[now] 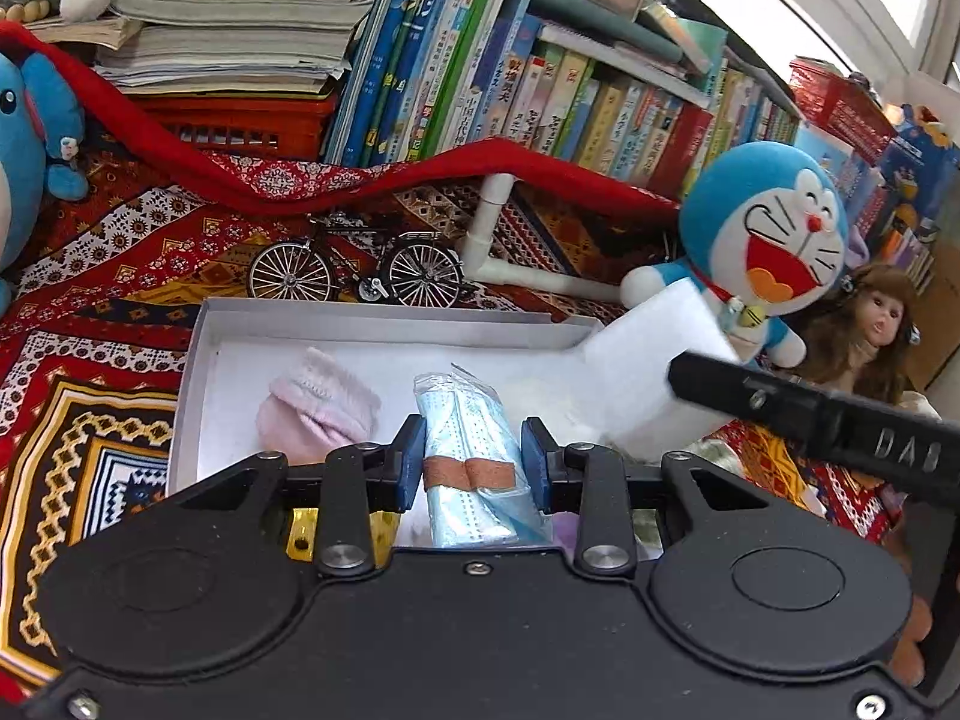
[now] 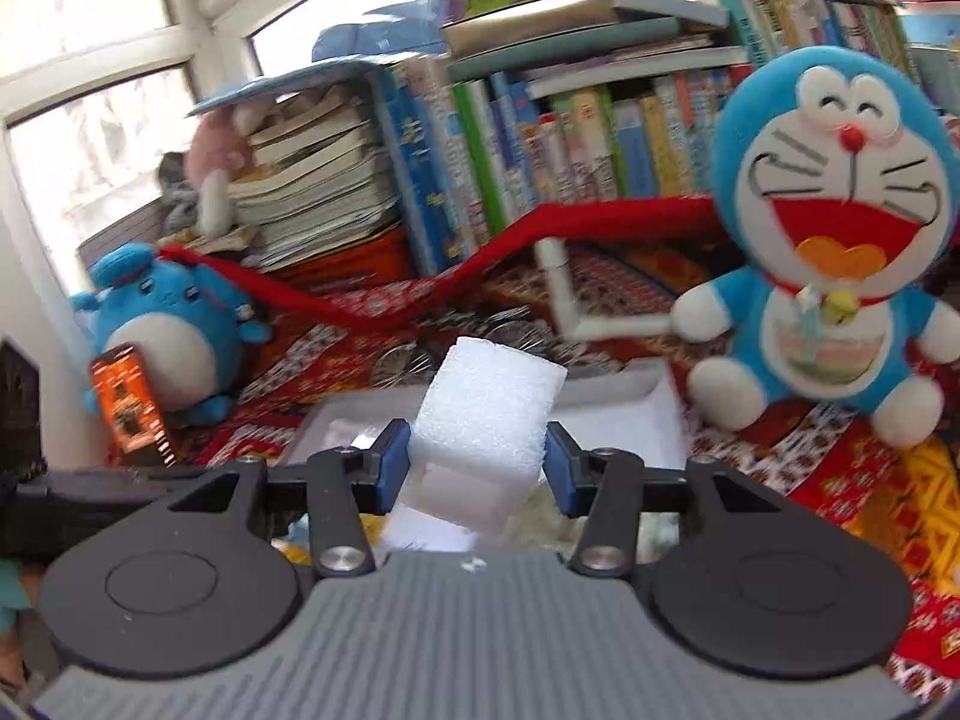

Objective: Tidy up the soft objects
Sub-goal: 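Carry the blue packet with the left tool while the right tool carries the foam cube over the tray, then open the left tool releasing the blue packet while the right tool releases the foam cube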

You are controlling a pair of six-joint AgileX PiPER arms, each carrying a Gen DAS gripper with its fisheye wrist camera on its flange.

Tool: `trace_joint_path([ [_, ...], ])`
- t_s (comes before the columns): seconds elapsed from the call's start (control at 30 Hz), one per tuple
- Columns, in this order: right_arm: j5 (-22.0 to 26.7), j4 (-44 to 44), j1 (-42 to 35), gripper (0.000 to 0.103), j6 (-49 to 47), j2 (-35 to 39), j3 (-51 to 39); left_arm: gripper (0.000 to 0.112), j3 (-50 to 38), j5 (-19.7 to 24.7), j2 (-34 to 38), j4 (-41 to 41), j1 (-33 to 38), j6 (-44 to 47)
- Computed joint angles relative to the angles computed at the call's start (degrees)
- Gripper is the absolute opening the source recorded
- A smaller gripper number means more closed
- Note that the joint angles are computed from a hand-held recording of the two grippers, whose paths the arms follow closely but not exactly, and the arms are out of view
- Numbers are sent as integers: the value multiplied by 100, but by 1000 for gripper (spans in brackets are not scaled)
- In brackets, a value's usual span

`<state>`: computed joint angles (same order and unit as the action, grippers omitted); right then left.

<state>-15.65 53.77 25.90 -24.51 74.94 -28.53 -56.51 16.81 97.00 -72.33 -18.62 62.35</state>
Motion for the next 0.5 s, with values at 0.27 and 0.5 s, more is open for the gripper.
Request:
trace_joint_path([
  [0.27, -431, 1963, -210, 52, -2419, 746, -612, 33, -546, -316, 564, 996, -130, -1119],
  [0.5, -602, 1600, -359, 52, -2587, 1569, -1021, 33, -781, -399, 882, 1699, -201, -1798],
])
